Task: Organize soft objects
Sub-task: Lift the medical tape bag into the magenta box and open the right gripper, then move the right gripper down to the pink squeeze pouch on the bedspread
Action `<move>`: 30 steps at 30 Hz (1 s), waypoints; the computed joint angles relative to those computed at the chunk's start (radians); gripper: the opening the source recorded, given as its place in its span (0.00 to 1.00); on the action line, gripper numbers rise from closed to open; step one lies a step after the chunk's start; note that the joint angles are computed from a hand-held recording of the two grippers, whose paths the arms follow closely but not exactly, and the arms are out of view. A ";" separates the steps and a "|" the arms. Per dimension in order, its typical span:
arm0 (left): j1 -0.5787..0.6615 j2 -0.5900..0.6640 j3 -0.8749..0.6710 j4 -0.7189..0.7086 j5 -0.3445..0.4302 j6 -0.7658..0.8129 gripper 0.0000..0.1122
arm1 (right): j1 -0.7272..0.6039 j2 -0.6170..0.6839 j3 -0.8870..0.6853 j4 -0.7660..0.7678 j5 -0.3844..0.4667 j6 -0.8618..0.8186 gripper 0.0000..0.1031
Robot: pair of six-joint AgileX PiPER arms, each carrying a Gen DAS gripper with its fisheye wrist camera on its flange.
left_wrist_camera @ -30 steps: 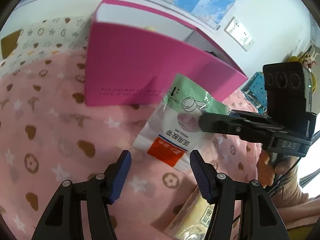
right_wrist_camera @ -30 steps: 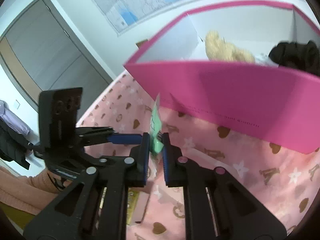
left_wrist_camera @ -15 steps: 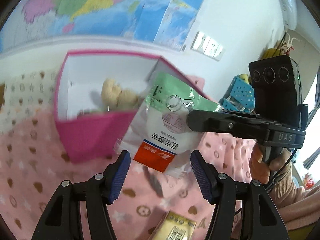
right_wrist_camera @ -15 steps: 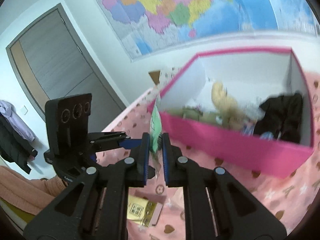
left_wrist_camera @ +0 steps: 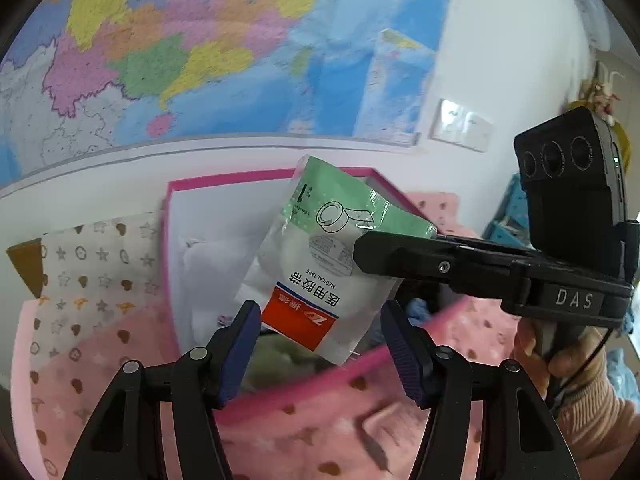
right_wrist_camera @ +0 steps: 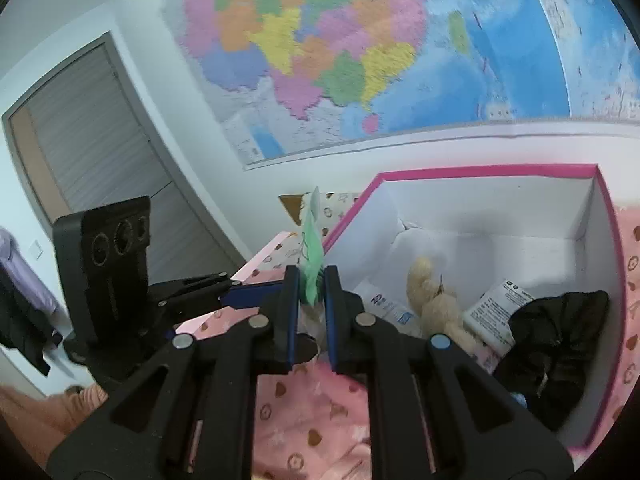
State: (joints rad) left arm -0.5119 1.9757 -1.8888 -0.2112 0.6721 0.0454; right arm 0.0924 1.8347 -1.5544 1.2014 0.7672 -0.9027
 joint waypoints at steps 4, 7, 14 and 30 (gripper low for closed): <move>0.008 0.074 -0.103 0.066 0.048 -0.063 0.56 | 0.011 0.084 -0.073 -0.012 -0.016 0.062 0.13; 0.011 0.137 -0.190 0.122 0.101 -0.109 0.56 | 0.026 0.143 -0.131 -0.068 -0.029 0.143 0.14; -0.009 0.192 -0.233 0.253 0.135 -0.209 0.54 | 0.055 0.130 -0.119 -0.341 -0.125 0.391 0.40; 0.007 -0.088 0.180 -0.115 -0.087 0.082 0.56 | -0.004 -0.166 0.242 -0.100 -0.146 0.008 0.46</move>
